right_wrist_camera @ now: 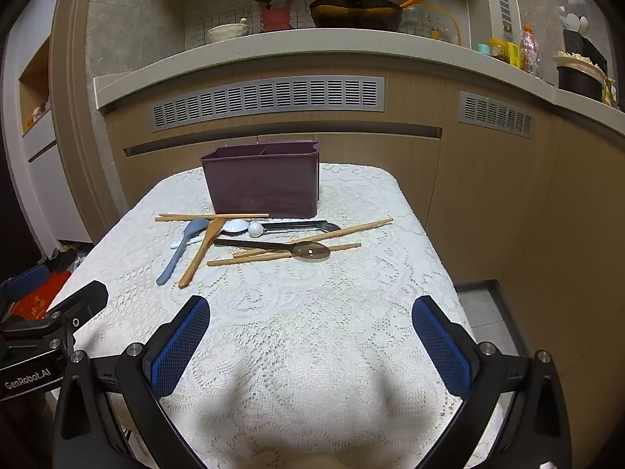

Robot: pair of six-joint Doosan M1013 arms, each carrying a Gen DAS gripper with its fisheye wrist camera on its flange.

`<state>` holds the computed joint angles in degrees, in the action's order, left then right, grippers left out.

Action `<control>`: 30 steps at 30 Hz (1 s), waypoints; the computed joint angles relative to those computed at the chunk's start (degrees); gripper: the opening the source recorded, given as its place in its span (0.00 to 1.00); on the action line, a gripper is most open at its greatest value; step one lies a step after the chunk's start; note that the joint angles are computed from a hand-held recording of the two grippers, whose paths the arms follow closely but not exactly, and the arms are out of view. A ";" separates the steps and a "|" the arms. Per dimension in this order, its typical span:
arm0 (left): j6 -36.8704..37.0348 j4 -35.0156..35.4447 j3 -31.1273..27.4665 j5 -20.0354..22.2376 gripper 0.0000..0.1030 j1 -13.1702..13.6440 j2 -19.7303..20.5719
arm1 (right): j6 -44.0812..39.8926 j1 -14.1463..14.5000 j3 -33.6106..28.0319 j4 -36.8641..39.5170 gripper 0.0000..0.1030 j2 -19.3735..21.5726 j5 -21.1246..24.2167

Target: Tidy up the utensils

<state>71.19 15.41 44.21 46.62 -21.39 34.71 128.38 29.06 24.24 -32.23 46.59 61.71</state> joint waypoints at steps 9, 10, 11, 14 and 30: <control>0.58 -1.07 -1.40 0.87 1.00 0.24 0.89 | -0.80 -0.13 -0.75 0.92 1.00 0.67 0.00; 0.54 -1.08 -1.38 0.84 1.00 0.21 0.89 | -0.84 -0.14 -0.84 1.01 1.00 0.72 0.02; 0.56 -1.15 -1.38 0.83 1.00 0.19 0.90 | -0.83 -0.14 -0.94 1.02 1.00 0.77 0.06; 0.82 -1.49 -1.54 0.99 1.00 0.32 1.07 | -0.98 -0.15 -1.40 1.09 1.00 1.00 0.38; 0.73 -1.86 -1.36 0.84 1.00 0.42 1.10 | -0.39 -0.38 -0.74 1.96 1.00 0.89 -0.13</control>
<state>71.92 13.56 42.85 47.47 -20.97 35.80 127.98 28.67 23.50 -30.27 47.48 61.58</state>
